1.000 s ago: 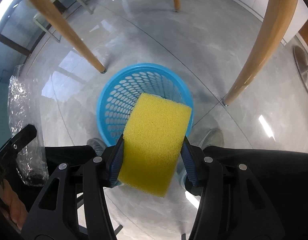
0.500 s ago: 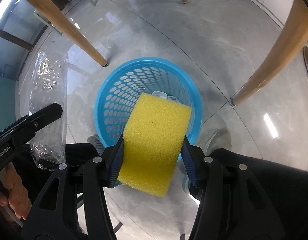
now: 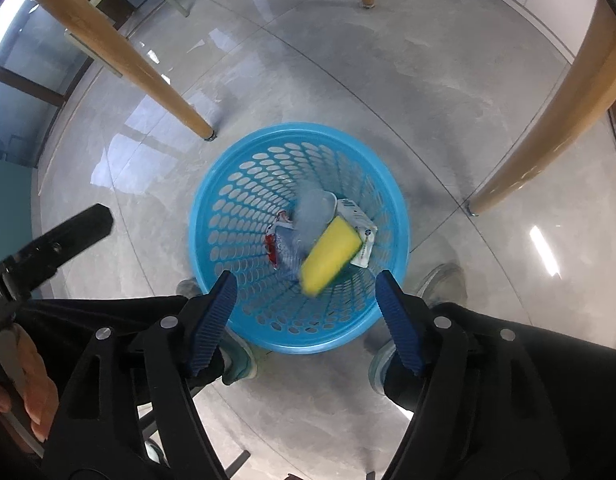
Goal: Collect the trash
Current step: 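Open both tools to drop the sponge and wrap into the wastebasket, then move both tools back up to the table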
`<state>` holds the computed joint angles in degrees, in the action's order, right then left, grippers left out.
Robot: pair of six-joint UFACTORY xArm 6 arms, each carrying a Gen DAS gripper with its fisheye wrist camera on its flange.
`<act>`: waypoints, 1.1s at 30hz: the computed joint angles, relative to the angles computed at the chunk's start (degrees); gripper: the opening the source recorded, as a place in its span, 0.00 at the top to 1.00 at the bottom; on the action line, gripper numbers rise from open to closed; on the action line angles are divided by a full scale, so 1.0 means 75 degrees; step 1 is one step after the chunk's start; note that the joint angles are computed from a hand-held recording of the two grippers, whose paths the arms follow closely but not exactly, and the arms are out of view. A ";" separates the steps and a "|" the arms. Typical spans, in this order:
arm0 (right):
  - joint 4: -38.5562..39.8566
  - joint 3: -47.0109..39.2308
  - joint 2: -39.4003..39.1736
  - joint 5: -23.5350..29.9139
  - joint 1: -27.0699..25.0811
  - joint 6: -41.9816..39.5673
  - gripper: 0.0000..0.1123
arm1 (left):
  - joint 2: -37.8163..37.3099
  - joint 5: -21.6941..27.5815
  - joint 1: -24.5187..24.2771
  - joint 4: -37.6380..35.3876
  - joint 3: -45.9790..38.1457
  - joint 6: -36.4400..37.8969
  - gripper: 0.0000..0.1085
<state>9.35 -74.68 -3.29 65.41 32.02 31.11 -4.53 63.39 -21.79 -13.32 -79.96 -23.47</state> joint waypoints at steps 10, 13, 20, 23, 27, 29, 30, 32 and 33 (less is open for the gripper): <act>-0.0856 -0.0291 -0.0186 0.0564 0.0272 0.0181 0.38 | -0.0378 0.0550 0.0037 0.0148 0.0001 -0.0259 0.48; -0.0916 -0.0363 -0.0355 0.0604 0.0361 0.0203 0.34 | -0.0496 0.0761 0.0016 0.0484 -0.0012 -0.0397 0.48; -0.1191 -0.0379 -0.0824 0.0900 0.0610 0.0440 0.29 | -0.0913 0.0960 -0.0152 0.0986 0.0164 -0.0572 0.38; -0.1303 -0.0401 -0.0938 0.1112 0.0705 0.0511 0.26 | -0.1093 0.1170 -0.0347 0.1396 0.0155 -0.0632 0.37; -0.1365 -0.0466 -0.1163 0.1418 0.0775 0.0606 0.20 | -0.1337 0.1340 -0.0567 0.1794 0.0122 -0.0689 0.32; -0.1329 -0.0468 -0.1297 0.1480 0.0770 0.0550 0.16 | -0.1467 0.1440 -0.0617 0.2034 0.0124 -0.0680 0.25; -0.1296 -0.0463 -0.1393 0.1507 0.0785 0.0524 0.16 | -0.1538 0.1538 -0.0685 0.2226 0.0113 -0.0701 0.22; -0.1330 -0.0476 -0.1559 0.1584 0.0860 0.0504 0.16 | -0.1629 0.1766 -0.0788 0.2461 0.0074 -0.0669 0.19; -0.1372 -0.0454 -0.1643 0.1612 0.0914 0.0505 0.16 | -0.1658 0.1816 -0.0796 0.2470 0.0056 -0.0607 0.16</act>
<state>-0.94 -78.08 -15.61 77.50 38.87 34.90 -16.96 77.01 -27.77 5.20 -79.54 -28.02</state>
